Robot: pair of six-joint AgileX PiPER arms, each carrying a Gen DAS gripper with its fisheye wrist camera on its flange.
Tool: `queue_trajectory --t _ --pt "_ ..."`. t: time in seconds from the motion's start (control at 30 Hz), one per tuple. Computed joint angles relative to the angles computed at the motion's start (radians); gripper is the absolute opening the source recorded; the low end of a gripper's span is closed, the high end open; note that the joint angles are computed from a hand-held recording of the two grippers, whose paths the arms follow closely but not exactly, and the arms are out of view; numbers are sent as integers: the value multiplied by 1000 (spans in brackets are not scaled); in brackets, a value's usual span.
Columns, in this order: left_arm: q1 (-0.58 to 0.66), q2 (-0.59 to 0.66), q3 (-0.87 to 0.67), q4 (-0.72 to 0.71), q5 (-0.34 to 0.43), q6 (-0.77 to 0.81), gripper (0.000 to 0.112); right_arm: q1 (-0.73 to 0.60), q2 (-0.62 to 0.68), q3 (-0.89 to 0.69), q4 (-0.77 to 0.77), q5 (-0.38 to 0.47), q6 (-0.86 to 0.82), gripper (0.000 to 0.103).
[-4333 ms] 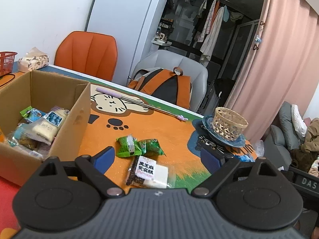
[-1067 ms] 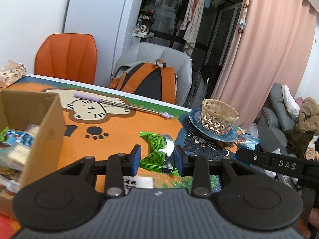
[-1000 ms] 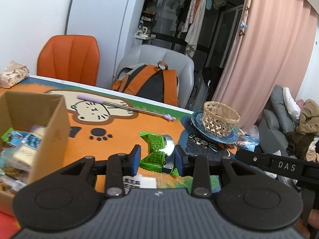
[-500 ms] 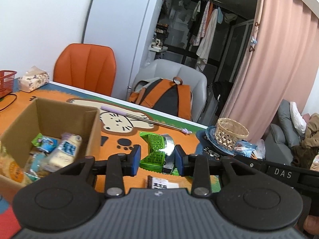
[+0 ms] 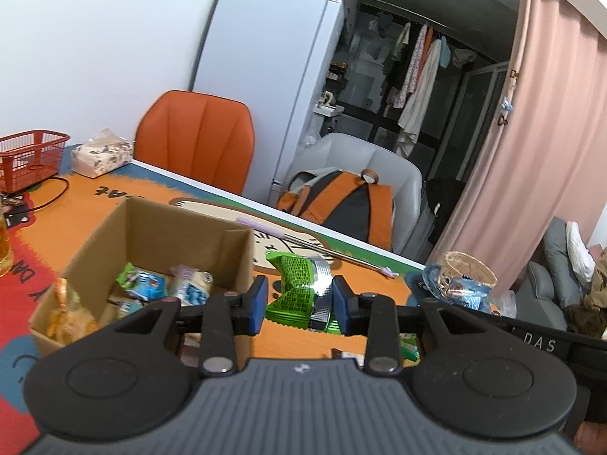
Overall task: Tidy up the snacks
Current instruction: 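Carry green packet with left tool over box while right tool carries blue packet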
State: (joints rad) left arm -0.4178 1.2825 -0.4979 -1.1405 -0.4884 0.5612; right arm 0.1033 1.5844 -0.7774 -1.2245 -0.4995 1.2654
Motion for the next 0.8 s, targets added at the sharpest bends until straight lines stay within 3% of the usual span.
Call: queue_trajectory --t 0.23,0.8 --pt "68 -51 37 28 30 -19 35 76 -4 -13 37 40 -12 29" --pt "296 -61 63 299 148 -234 35 204 47 -80 79 113 -12 29"
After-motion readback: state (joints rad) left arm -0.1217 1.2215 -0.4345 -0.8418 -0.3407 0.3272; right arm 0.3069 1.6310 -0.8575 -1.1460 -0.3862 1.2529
